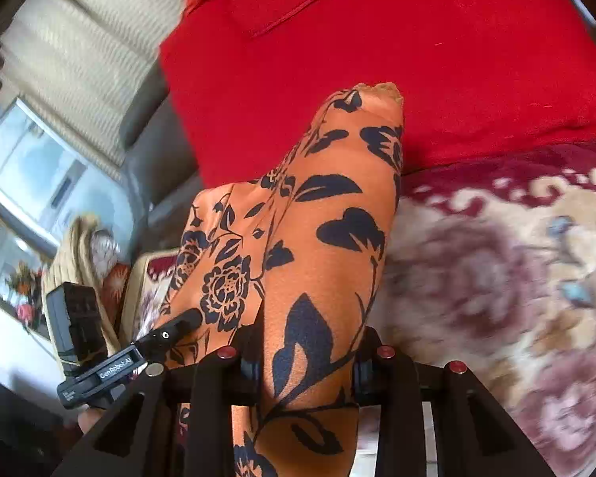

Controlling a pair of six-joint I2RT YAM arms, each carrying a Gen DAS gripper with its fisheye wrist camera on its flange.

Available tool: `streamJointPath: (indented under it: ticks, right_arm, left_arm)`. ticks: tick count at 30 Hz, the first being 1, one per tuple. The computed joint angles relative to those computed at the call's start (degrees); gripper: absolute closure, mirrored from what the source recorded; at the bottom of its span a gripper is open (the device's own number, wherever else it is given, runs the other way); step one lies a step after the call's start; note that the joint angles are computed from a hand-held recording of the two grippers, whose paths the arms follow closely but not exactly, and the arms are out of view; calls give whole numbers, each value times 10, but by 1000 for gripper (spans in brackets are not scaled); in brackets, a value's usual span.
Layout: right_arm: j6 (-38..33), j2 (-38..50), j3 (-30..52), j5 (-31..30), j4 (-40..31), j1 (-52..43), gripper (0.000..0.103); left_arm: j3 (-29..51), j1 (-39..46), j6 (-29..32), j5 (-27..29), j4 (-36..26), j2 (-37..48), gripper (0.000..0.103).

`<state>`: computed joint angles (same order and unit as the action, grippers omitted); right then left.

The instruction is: Fold small clothes

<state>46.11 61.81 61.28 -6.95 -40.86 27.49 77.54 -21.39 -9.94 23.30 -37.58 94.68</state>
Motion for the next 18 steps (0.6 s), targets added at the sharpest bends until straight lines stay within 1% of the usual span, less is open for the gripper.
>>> streamJointPath:
  ticks: [1, 2, 3, 4, 5, 6, 7, 10, 13, 14, 15, 16, 18]
  right_arm:
    - [-8, -14, -18, -19, -10, -31, 62]
    - [-5, -27, -49, -29, -11, -61, 62]
    - [-1, -30, -67, -25, -13, -72, 54]
    - [8, -25, -89, -5, -37, -81, 46]
    - [17, -23, -100, 2, -45, -81, 46]
    - [32, -46, -129, -1, -32, -84, 46]
    - [49, -76, -148, 9, -20, -77, 45]
    - [77, -87, -106, 129, -72, 1, 43]
    - [105, -66, -44, 244, -115, 94, 42]
    - [111, -60, -25, 275, -120, 132, 42]
    - [126, -51, -3, 329, -140, 191, 41]
    - [133, -39, 9, 346, -146, 221, 39]
    - [135, -24, 13, 347, -139, 235, 33]
  left_arm:
    - [9, -17, -3, -20, -5, 28, 63]
    - [26, -36, -3, -54, -29, 69, 59]
    - [29, -45, -2, -67, -39, 91, 53]
    - [9, -40, -8, -56, -18, 85, 47]
    - [-10, -37, -16, -59, 3, 70, 40]
    - [-23, -35, -13, -78, 8, 52, 38]
    - [-25, -33, -7, -84, 6, 43, 37]
    - [-41, -32, 5, -106, -1, 4, 37]
    - [-68, -31, 15, -127, 1, -40, 37]
    - [-77, -30, 15, -133, 2, -52, 37]
    - [-105, -37, 10, -145, 4, -81, 37]
    - [-106, -37, 12, -150, 3, -83, 37]
    - [-121, -41, 17, -170, -1, -103, 36]
